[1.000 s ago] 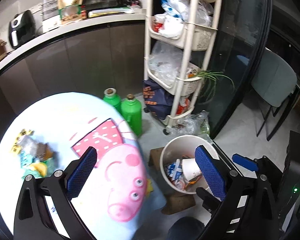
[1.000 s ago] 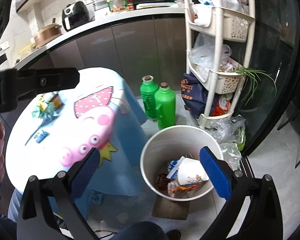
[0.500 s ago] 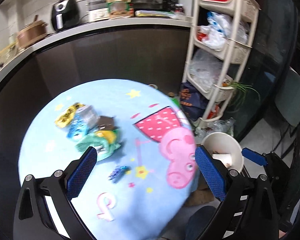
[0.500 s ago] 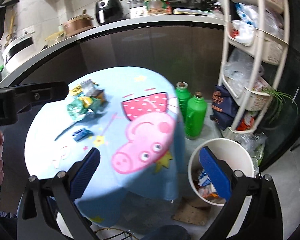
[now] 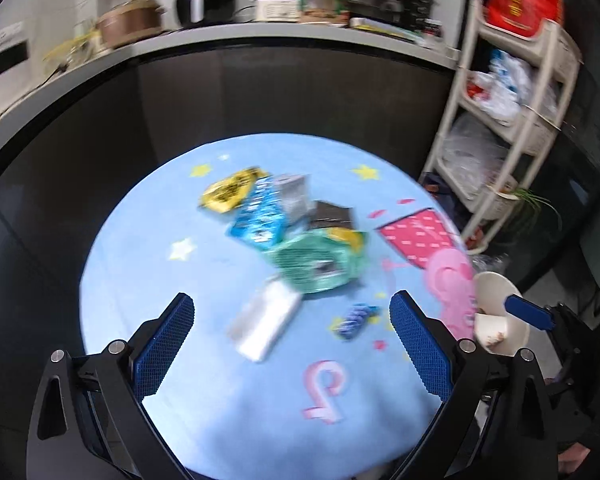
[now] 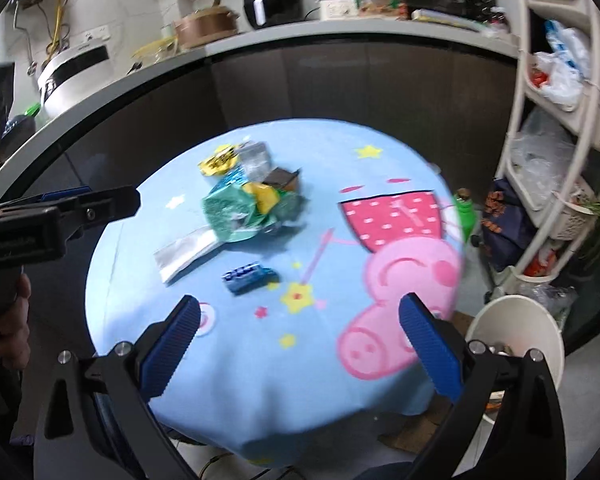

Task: Collect trash
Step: 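Lift both open tools away from the bucket back over the table, then grasp the white tissue with the left tool while the right tool grasps the green wrapper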

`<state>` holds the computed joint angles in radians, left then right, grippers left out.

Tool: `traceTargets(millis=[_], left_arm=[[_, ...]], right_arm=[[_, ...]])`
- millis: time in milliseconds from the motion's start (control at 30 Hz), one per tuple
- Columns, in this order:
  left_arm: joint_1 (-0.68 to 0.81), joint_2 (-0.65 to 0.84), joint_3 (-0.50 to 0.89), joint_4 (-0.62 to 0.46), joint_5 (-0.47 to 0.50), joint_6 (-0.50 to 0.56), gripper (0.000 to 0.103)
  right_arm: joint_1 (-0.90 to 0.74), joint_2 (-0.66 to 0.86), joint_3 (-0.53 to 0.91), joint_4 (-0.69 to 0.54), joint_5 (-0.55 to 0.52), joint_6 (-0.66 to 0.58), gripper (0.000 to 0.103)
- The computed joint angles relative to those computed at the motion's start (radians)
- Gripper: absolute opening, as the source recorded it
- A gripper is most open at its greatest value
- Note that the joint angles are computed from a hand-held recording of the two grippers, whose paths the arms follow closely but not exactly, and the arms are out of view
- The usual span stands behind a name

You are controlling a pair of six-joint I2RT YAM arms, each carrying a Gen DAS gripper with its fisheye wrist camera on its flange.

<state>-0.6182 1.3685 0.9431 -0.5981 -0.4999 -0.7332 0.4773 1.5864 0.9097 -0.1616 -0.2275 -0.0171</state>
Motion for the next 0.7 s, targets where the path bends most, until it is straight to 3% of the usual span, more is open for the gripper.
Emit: traceTargets(millis=[167, 367, 567, 700], left_arm=[[0.128, -0.108, -0.133, 0.056, 0.094, 0.05, 0.094], [0.217, -0.184, -0.23, 0.103, 0.176, 0.095, 0.091], [0.266, -0.211, -0.276, 0.154, 0.249, 0.154, 0.084], [0.271, -0.199, -0.293, 0.187, 0.278, 0.189, 0.083]], right_arm=[[0.053, 0.105, 0.09, -0.006, -0.007, 0.046, 0.099], [0.084, 0.248, 0.254, -0.042, -0.042, 0.094, 0.092], [0.106, 0.42, 0.458, -0.106, -0.025, 0.122, 0.079], [0.106, 0.51, 0.554, -0.138, -0.003, 0.145, 0.065]])
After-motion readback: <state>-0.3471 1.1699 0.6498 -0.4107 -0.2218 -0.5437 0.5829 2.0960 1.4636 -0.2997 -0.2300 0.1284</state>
